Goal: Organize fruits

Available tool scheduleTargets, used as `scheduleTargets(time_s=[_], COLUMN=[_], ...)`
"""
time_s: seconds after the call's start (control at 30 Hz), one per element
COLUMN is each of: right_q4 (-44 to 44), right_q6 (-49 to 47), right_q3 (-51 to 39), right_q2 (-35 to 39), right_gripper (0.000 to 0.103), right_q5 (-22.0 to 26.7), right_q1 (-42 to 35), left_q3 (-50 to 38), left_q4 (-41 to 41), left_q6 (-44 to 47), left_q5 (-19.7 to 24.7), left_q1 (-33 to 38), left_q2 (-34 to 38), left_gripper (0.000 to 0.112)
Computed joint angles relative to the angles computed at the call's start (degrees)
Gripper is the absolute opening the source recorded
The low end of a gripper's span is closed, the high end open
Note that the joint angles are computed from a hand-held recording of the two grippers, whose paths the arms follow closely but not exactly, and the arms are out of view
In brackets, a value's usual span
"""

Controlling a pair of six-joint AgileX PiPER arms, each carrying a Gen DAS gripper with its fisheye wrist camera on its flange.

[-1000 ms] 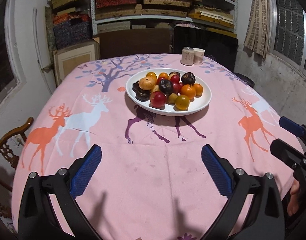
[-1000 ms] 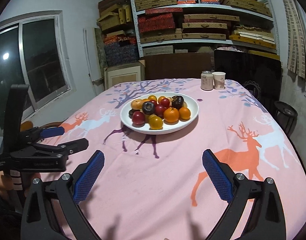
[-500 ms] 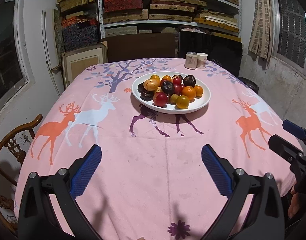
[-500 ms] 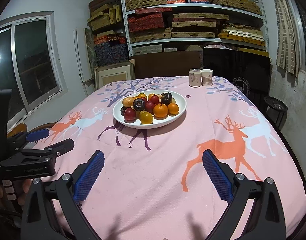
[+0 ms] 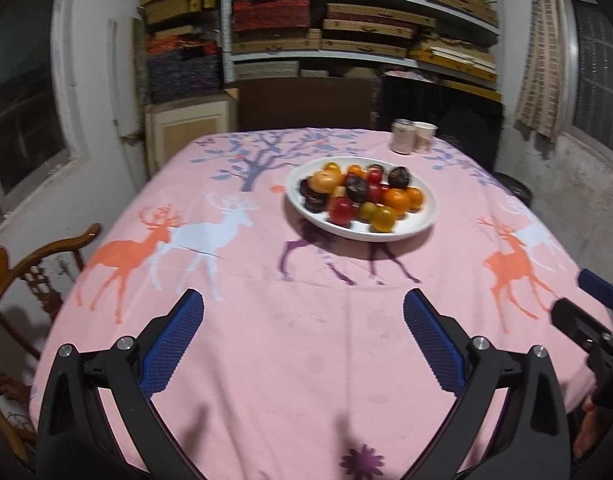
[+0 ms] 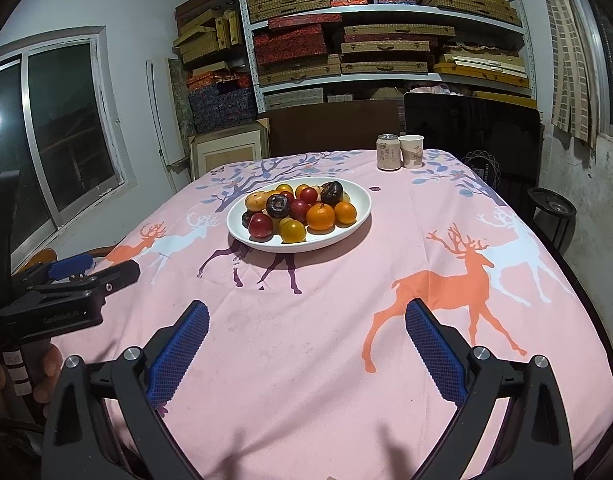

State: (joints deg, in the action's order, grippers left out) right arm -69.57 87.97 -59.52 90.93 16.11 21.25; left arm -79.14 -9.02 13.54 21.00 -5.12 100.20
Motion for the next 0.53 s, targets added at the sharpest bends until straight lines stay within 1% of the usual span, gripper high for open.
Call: scheduleTargets(time_s=[0.03, 0.13, 0.23, 0.33, 0.43, 0.53], right_q4=[0.08, 1.22, 1.96, 2.04, 2.89, 4.09], right_q6=[0.02, -0.86, -1.71, -1.72, -2.6, -3.85], right_q3=[0.01, 0.0, -0.1, -0.13, -0.24, -0.49], right_q2=[0.01, 0.1, 0.14, 0.16, 0.23, 0.4], right_gripper=[0.099, 0.099, 0.099, 0.099, 0.099, 0.099], right_q5=[-0.01, -0.55, -0.63, -0.51, -0.41, -0.41], right_q1=[-0.05, -0.24, -0.29, -0.23, -0.21, -0.35], left_q3=[-0.07, -0.28, -0.66, 0.24, -0.01, -0.65], left_q4=[1.92, 3.26, -1.64, 1.0, -1.27, -1.92], left_q6=[-2.09, -3.27, 2.56, 1.03, 3.08, 3.14], left_q5=[-0.2, -0.25, 1.0, -0.1, 0.43, 1.0], left_q1=[-0.03, 0.08, 0.5, -0.24, 0.07, 0.54], left_q2=[0.08, 0.39, 0.58, 0.15, 0.34, 0.79], left_gripper=[0.098, 0.098, 0.098, 0.098, 0.098, 0.098])
